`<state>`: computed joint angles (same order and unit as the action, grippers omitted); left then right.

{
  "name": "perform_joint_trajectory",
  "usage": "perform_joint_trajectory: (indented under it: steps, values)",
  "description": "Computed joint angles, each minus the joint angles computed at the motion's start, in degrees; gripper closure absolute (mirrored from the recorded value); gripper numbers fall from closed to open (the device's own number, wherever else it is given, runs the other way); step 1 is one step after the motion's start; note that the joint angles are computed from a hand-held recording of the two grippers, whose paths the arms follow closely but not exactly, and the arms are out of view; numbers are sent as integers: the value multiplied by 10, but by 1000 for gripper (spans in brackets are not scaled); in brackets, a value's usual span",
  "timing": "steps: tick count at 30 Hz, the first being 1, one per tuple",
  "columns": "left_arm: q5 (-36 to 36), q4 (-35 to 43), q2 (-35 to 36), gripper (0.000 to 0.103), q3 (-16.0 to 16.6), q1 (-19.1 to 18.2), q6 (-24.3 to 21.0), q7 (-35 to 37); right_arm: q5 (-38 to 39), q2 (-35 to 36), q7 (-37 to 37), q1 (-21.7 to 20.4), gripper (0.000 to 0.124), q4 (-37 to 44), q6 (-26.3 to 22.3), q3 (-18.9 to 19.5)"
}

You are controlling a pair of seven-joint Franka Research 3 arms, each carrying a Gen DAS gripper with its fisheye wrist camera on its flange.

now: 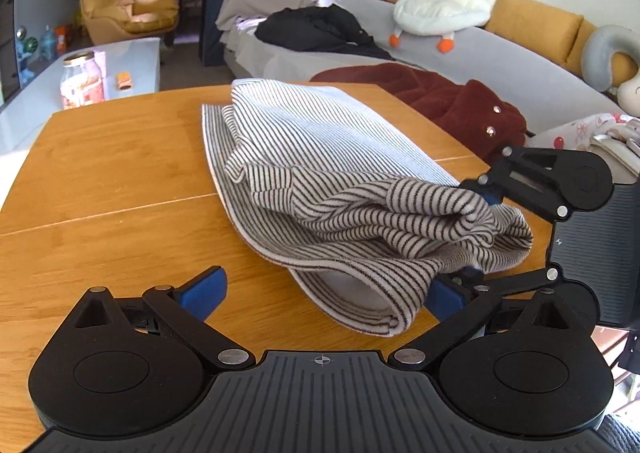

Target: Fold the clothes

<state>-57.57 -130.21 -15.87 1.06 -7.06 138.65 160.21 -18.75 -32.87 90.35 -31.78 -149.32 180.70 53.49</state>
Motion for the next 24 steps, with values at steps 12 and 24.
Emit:
perform_joint_trajectory:
  steps: [12,24]
  values:
    - [-20,99,78,0,-23,26,8,-15,36,3,-164,378,93,-20,-150,-307]
    - [33,118,121,0,-44,54,-35,38,139,-15,-325,487,98,104,-236,-443]
